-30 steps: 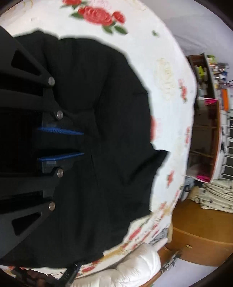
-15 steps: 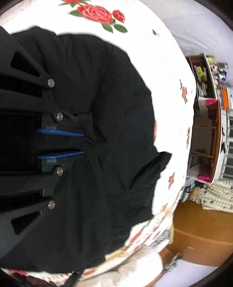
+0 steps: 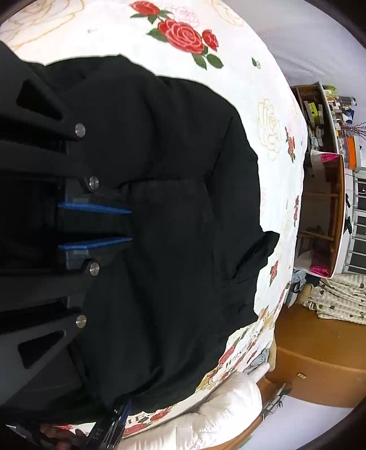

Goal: Fold large clothes

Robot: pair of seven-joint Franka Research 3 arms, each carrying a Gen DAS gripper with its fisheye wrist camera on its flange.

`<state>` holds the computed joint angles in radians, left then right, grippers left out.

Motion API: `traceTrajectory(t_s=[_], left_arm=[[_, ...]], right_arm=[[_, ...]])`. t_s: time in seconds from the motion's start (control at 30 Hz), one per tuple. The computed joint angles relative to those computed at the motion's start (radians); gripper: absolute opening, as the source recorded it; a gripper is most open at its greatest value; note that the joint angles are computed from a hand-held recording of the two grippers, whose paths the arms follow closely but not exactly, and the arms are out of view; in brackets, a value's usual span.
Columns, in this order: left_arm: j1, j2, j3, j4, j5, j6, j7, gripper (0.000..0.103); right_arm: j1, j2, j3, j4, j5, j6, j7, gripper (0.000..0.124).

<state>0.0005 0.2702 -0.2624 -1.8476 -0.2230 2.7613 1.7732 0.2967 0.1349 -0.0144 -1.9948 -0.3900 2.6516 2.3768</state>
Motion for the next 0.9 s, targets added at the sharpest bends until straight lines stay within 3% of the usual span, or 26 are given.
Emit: traceTrajectory(t_s=[0.1,0.27,0.5,0.7,0.9], left_arm=[[-0.001,-0.048,0.011,-0.032,0.009,-0.014,-0.014,0.02],[0.003,-0.208,0.027,-0.185,-0.105,-0.004,0.072,0.02],[-0.073,-0.441,0.127,-0.404,-0.19,-0.007,0.155,0.028],[-0.144,-0.613,0.2,-0.559,-0.147,0.0,0.157,0.034],[-0.213,-0.777,0.261,-0.691,-0.086,0.006,0.104,0.04]], right_arm=[[0.005,-0.057,0.003,-0.041,-0.035,0.0,0.048,0.033],[-0.014,-0.189,0.058,-0.156,-0.096,-0.003,0.17,0.033],[-0.055,-0.382,0.183,-0.311,-0.11,-0.029,0.272,0.034],[-0.078,-0.52,0.28,-0.405,-0.086,-0.047,0.314,0.034],[-0.064,-0.622,0.345,-0.481,-0.014,-0.036,0.298,0.056]])
